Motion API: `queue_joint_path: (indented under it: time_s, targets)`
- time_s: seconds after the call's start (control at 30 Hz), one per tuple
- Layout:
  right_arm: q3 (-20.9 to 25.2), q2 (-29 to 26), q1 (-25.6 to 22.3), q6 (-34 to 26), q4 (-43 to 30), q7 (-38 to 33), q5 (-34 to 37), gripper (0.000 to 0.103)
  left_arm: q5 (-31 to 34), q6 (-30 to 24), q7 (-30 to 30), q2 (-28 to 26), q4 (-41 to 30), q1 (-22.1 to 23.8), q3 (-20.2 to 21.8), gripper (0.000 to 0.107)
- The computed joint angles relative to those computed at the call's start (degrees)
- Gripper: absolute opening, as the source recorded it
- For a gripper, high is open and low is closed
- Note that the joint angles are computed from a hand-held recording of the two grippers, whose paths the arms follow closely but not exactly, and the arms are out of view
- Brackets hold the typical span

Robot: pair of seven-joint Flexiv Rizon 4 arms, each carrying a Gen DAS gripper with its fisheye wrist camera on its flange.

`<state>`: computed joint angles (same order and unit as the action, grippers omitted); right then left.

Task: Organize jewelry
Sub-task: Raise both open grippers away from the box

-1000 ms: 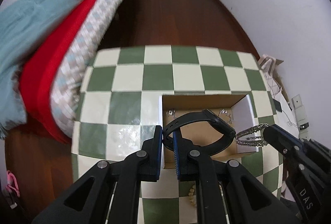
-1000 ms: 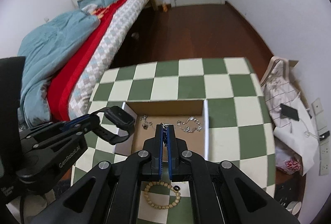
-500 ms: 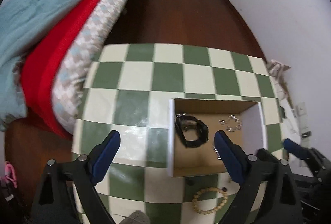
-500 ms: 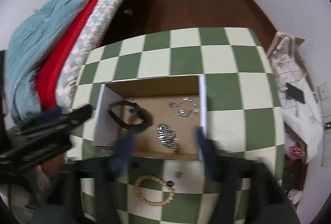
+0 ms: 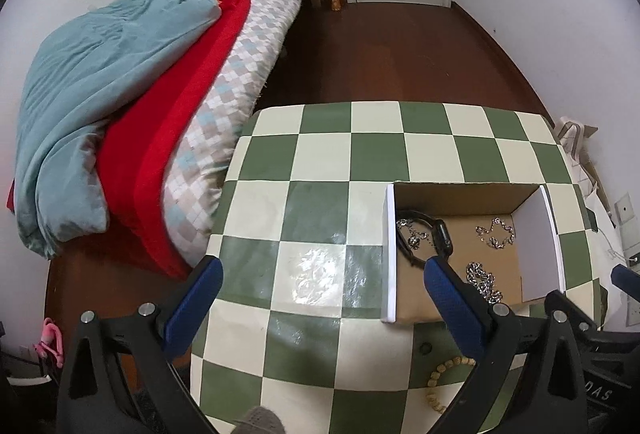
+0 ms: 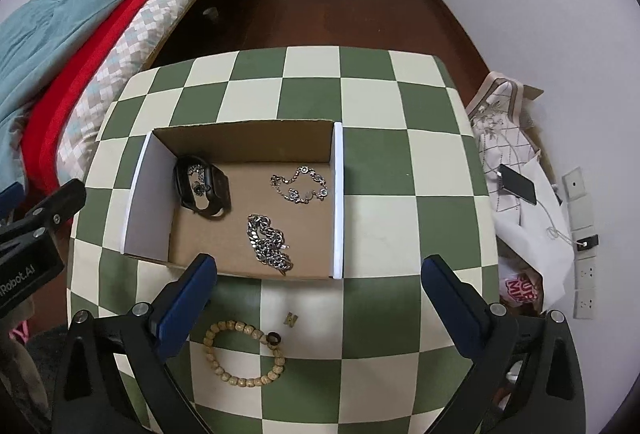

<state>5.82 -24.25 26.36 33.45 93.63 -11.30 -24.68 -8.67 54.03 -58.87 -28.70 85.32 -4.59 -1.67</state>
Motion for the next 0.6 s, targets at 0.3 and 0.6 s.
queue_joint_path:
  time_s: [0.3, 0.6]
  targets:
    - [-0.06, 3.44, 2.02, -1.70, 2.74, 5.76, -5.29, 0.103, -3.86, 6.77, 4.23, 5.32, 8.13, 2.05, -1.57, 0.103]
    - [1.46, 7.35, 3.86, -5.12, 4.06, 10.60, -10.81, 0.103, -13.49, 10.95, 12.88, 11.94, 16.31, 4.40, -3.91, 0.103]
